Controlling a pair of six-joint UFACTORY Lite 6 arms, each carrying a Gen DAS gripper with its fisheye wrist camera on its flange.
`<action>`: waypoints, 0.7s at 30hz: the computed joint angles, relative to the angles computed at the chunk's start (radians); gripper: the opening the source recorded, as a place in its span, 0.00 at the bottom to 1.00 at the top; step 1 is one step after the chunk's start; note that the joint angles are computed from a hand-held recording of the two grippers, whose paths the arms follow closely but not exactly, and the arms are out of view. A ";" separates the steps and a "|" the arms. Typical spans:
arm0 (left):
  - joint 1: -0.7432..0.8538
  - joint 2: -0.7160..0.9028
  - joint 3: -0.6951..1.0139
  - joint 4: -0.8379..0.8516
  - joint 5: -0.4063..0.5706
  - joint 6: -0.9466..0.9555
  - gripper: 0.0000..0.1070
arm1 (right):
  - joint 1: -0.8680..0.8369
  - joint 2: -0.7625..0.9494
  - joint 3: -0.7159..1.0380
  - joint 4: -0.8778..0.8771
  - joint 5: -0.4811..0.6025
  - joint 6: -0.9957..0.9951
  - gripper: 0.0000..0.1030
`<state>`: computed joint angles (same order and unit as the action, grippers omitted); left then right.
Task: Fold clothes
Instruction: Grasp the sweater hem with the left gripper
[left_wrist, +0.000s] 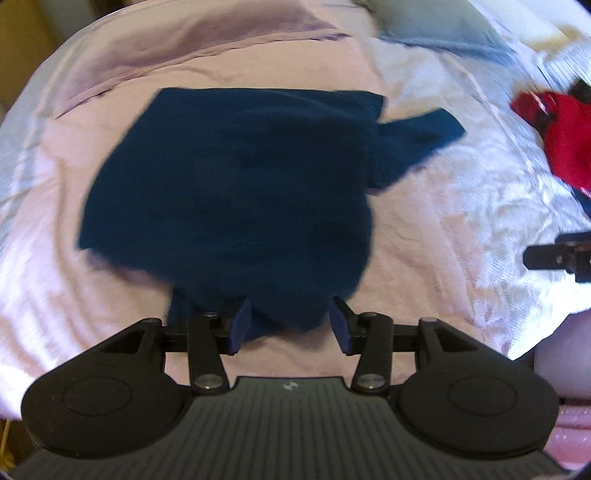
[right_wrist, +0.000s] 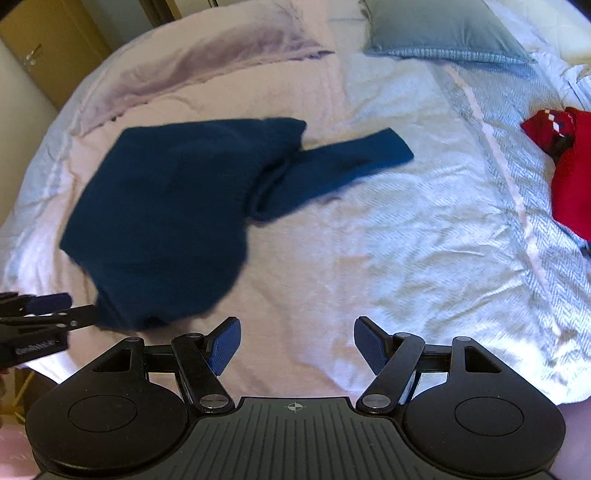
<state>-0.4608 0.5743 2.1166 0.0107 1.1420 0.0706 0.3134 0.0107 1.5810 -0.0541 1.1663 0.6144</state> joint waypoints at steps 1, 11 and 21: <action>-0.030 0.008 -0.027 0.015 -0.039 -0.012 0.42 | -0.029 -0.005 -0.024 0.017 -0.008 -0.040 0.69; -0.253 0.152 -0.290 0.514 -0.313 -0.144 0.34 | -0.293 -0.028 -0.185 0.127 -0.053 -0.366 0.69; 0.038 -0.191 -0.567 0.820 -0.334 -0.480 0.05 | -0.346 0.156 0.012 0.190 -0.042 -0.519 0.69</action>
